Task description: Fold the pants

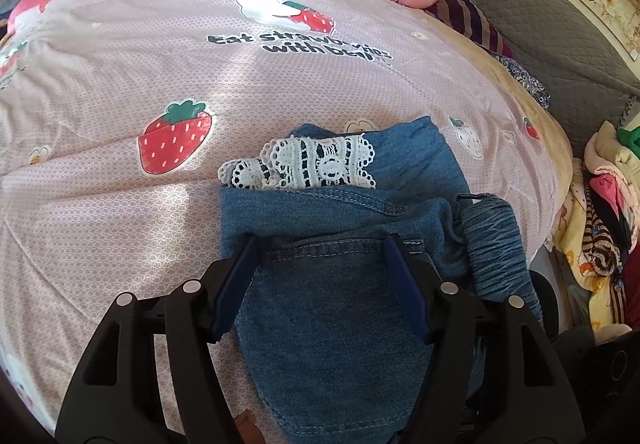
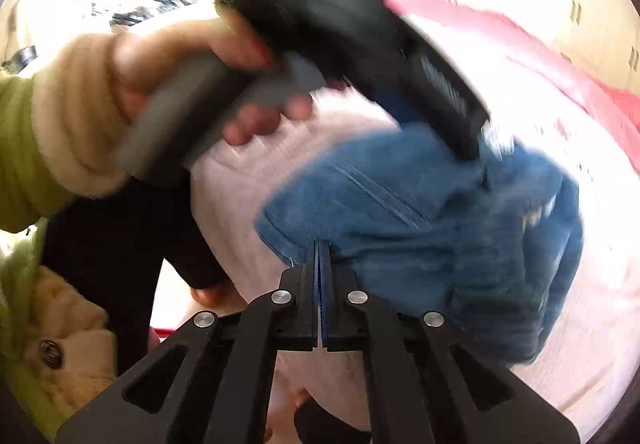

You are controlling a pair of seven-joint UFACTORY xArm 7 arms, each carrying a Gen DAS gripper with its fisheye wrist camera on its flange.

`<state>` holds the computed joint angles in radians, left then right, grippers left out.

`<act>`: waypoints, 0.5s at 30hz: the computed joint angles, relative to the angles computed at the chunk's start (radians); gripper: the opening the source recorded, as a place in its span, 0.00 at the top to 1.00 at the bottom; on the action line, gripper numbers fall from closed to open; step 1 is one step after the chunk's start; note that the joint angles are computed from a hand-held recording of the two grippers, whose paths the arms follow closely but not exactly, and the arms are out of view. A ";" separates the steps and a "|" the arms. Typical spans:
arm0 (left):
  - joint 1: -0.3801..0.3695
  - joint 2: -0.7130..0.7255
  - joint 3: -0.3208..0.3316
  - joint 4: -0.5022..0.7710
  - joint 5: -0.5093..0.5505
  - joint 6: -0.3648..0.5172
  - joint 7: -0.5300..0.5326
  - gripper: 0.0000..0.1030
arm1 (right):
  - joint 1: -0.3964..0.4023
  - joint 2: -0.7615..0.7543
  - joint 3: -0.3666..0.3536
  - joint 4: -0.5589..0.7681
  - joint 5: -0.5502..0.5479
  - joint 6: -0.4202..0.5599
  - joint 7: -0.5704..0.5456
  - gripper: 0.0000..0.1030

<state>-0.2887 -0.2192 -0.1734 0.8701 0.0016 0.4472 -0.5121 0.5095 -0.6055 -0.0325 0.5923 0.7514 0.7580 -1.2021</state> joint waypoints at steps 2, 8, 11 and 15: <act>0.010 -0.015 -0.014 -0.010 0.036 -0.012 -0.025 0.42 | -0.006 -0.030 -0.038 0.024 0.018 0.086 0.031 0.96; 0.046 -0.133 -0.064 -0.084 0.126 -0.033 -0.128 0.27 | -0.077 -0.135 -0.144 0.066 0.166 0.175 0.093 0.51; 0.063 -0.197 -0.082 -0.132 0.154 -0.036 -0.175 0.22 | -0.171 -0.099 -0.104 0.097 0.144 0.074 0.204 0.33; 0.076 -0.234 -0.109 -0.168 0.186 0.000 -0.214 0.20 | -0.211 0.021 -0.124 0.158 0.101 0.093 0.350 0.28</act>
<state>-0.2125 -0.4529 -0.2824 0.7019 0.1874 0.4476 -0.7259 0.2982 -0.5849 -0.1563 0.7500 0.8524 0.8508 -0.8517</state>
